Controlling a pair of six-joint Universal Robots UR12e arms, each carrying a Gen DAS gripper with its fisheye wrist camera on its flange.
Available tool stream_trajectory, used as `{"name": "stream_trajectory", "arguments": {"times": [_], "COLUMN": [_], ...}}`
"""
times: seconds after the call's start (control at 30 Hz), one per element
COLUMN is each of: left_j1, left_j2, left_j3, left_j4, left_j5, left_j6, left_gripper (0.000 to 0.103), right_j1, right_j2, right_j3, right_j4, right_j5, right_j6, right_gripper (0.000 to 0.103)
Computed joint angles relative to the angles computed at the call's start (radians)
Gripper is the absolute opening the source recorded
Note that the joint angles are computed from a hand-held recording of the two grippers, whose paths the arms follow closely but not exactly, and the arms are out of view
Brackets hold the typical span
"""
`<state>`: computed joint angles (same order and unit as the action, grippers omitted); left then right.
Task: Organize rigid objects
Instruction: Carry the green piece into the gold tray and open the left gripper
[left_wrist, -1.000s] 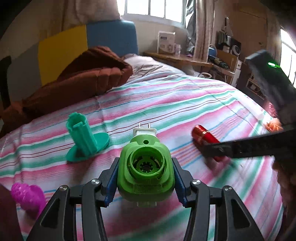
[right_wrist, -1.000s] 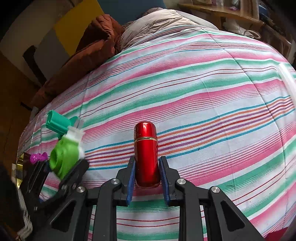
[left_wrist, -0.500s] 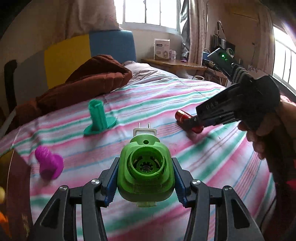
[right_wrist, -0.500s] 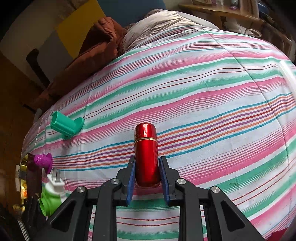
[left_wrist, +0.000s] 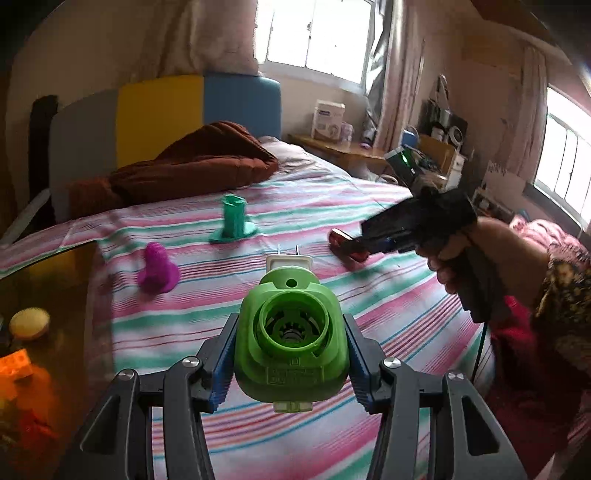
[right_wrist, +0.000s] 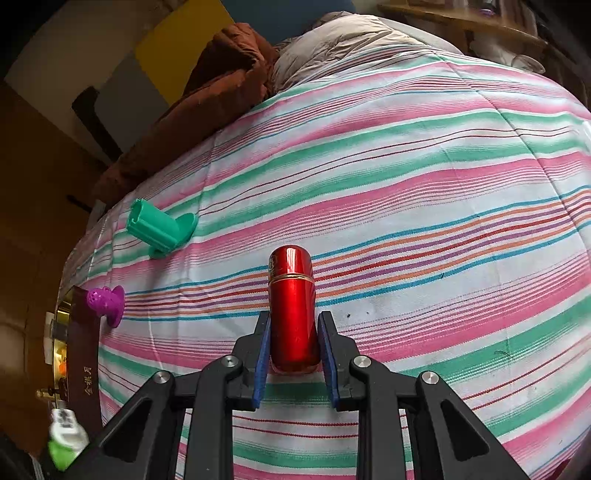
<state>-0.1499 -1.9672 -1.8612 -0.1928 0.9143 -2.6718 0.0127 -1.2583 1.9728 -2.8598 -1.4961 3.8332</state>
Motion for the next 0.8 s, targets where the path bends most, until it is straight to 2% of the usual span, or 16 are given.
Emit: {"name": "stream_trajectory", "arguments": {"times": [0.27, 0.53, 0.67, 0.77, 0.8], "left_j1": [0.065, 0.11, 0.12, 0.117, 0.112], "left_j2": [0.013, -0.022, -0.053, -0.079, -0.089], "left_j3": [-0.007, 0.047, 0.101, 0.146, 0.17], "left_j4": [0.034, 0.043, -0.012, -0.071, -0.119], "left_j5": [0.003, 0.07, 0.112, 0.15, 0.163], "left_j6": [-0.132, -0.309, -0.374, -0.371, -0.347], "left_gripper": [0.053, 0.053, 0.053, 0.053, 0.053], "right_j1": [0.007, 0.006, 0.008, 0.007, 0.007], "right_j2": [0.0, -0.002, -0.001, 0.0, 0.0], "right_j3": [-0.002, -0.001, -0.004, -0.003, -0.003], "right_j4": [0.013, 0.015, 0.018, 0.016, 0.015], "right_j5": [-0.019, -0.019, -0.023, -0.022, -0.022], "right_j6": [-0.019, -0.027, -0.03, -0.027, -0.026], "right_gripper": [0.025, 0.025, 0.025, 0.025, 0.025]}}
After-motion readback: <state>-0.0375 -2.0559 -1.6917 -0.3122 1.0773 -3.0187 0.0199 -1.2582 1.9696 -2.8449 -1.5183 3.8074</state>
